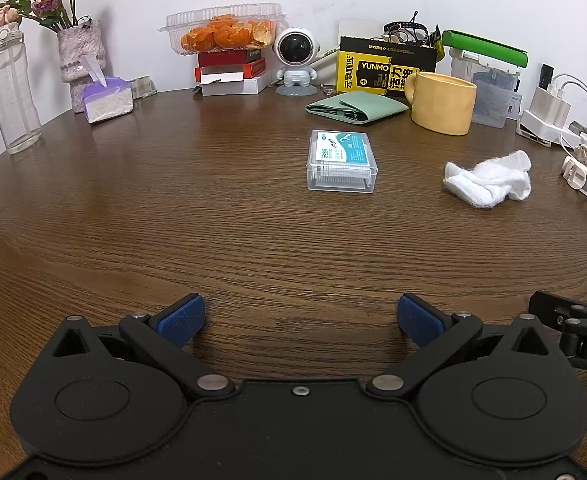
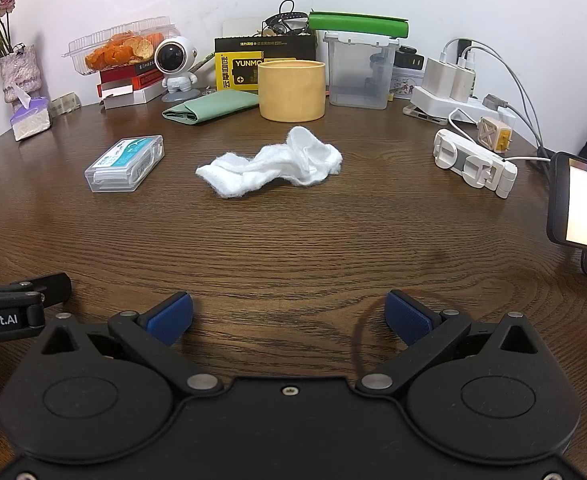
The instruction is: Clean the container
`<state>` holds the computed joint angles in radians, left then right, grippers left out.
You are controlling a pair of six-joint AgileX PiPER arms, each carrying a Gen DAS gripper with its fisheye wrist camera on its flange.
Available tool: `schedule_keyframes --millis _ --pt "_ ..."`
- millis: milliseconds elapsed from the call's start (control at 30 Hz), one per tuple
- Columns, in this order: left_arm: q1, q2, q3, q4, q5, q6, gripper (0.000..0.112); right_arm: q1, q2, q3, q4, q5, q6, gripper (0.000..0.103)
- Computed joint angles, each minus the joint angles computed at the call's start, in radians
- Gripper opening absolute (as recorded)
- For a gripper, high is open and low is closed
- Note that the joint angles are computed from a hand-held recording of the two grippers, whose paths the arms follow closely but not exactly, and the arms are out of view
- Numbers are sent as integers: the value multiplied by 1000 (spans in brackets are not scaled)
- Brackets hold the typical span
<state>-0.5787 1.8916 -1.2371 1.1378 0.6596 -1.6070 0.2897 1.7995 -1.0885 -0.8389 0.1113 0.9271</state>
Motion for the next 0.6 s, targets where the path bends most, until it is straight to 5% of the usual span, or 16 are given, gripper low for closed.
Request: schedule_keyframes --millis 600 --pt "-2 2 -3 -1 3 2 103 8 7 -17 25 11 -20 103"
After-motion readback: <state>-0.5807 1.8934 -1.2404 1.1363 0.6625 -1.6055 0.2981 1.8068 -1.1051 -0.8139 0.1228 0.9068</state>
